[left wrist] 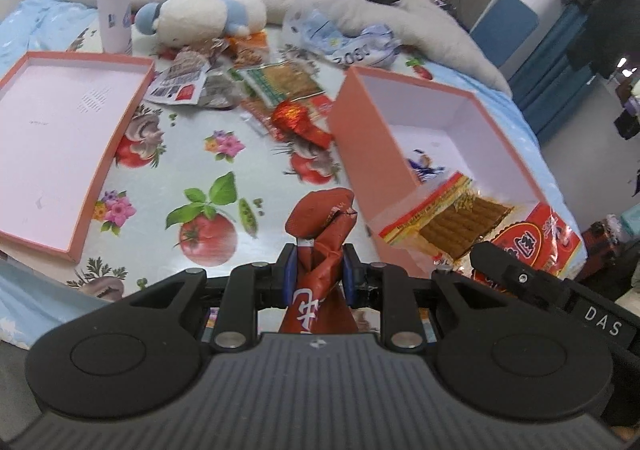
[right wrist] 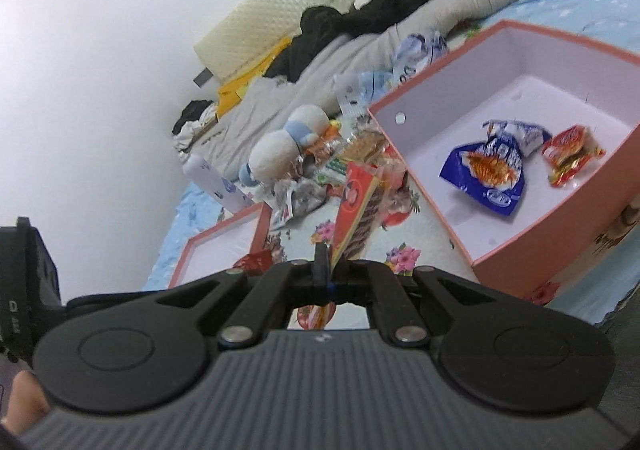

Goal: Organize snacks
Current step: 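Lower the red candy into the deep pink box and open the left tool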

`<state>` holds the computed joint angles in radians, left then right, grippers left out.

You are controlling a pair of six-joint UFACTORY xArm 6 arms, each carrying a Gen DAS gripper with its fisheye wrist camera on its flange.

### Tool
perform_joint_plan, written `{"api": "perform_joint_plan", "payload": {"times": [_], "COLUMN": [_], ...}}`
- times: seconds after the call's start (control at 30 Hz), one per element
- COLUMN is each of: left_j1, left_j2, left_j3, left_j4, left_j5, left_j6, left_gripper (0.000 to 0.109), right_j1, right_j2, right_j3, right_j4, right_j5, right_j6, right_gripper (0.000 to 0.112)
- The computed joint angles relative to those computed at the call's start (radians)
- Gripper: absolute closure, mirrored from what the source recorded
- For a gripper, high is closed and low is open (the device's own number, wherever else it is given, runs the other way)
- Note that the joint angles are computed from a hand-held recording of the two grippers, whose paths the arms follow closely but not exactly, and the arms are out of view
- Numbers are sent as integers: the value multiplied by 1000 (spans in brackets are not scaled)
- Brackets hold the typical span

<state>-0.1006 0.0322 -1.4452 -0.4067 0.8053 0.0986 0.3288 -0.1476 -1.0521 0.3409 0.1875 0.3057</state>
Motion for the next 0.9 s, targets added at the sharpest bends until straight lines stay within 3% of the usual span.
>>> {"api": "perform_joint_plan", "payload": {"times": [0.1,0.2,0.37,0.5,0.7,0.9], "left_j1": [-11,-27,-61,-92,-142,-176], "left_j2": [-18,-22,19,90,262,525], "left_j3": [-6,-22,-91,-183,-419,-812], "left_j4": [-22,-15,-17,-34,-16,40], "left_j5": [4,-6,6,32,94,240], "left_j6": [9,4,8,14,-2,-35], "left_gripper": [82,82,82,82,82,82], "right_j1": [-15,-41,-73,-103,-159,-217], "right_j2": [-30,-50,-75,-73,-21,64], "right_j3": [1,-22,-37,-58,-118,-191], "right_j4": [-134,-333,-428,-426,-499,-468], "right_j5": [24,105,150,172,186,185], "right_j6": [89,223,262,235,281,204], "right_gripper": [109,109,109,109,109,109]}}
